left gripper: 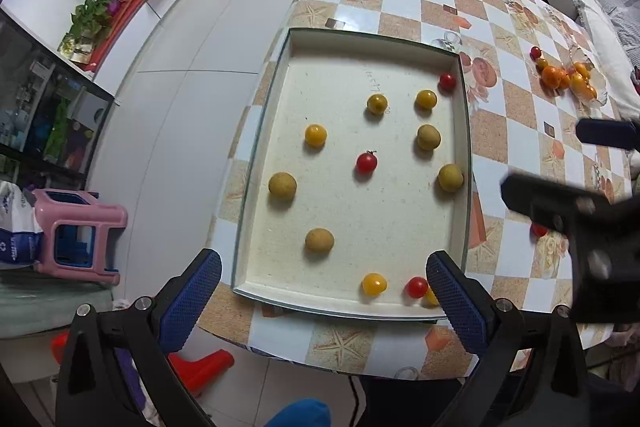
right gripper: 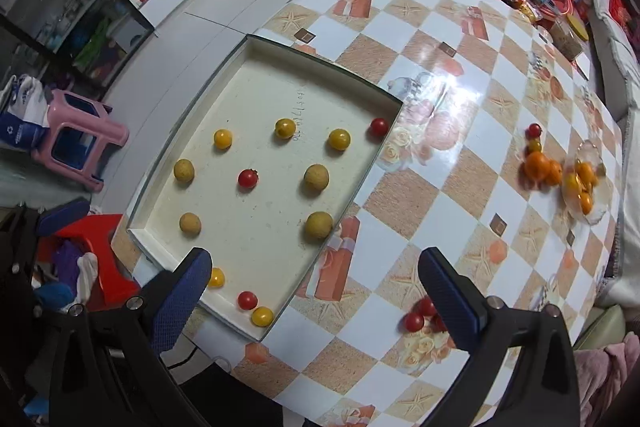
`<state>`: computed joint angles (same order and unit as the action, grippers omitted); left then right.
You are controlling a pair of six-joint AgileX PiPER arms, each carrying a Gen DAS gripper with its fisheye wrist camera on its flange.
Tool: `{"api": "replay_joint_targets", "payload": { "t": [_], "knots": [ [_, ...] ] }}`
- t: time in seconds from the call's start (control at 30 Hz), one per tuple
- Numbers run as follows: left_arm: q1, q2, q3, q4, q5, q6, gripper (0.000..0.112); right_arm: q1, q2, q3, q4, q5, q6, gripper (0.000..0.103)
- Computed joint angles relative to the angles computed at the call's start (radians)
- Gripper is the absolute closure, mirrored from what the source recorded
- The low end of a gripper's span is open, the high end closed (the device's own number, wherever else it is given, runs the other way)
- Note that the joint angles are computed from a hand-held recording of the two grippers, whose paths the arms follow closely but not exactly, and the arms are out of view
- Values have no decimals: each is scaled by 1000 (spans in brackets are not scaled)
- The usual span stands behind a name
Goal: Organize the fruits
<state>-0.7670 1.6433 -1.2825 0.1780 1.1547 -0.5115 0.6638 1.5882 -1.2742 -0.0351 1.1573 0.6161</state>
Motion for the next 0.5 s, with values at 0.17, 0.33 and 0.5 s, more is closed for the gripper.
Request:
{"api": "replay_joint_targets", "payload": {
  "t": [0.17, 0.33, 0.5],
  "knots": [
    [-2, 13, -36, 24, 29, -2, 9, 23, -14, 0, -13, 11, -17, 0],
    [-8, 17, -44, 37, 42, -4, 9, 30, -14, -15, -40, 21, -17, 0],
    [-12, 16, -37, 40, 43, -5, 9, 33, -12, -20, -46, 27, -13, 0]
  ]
}}
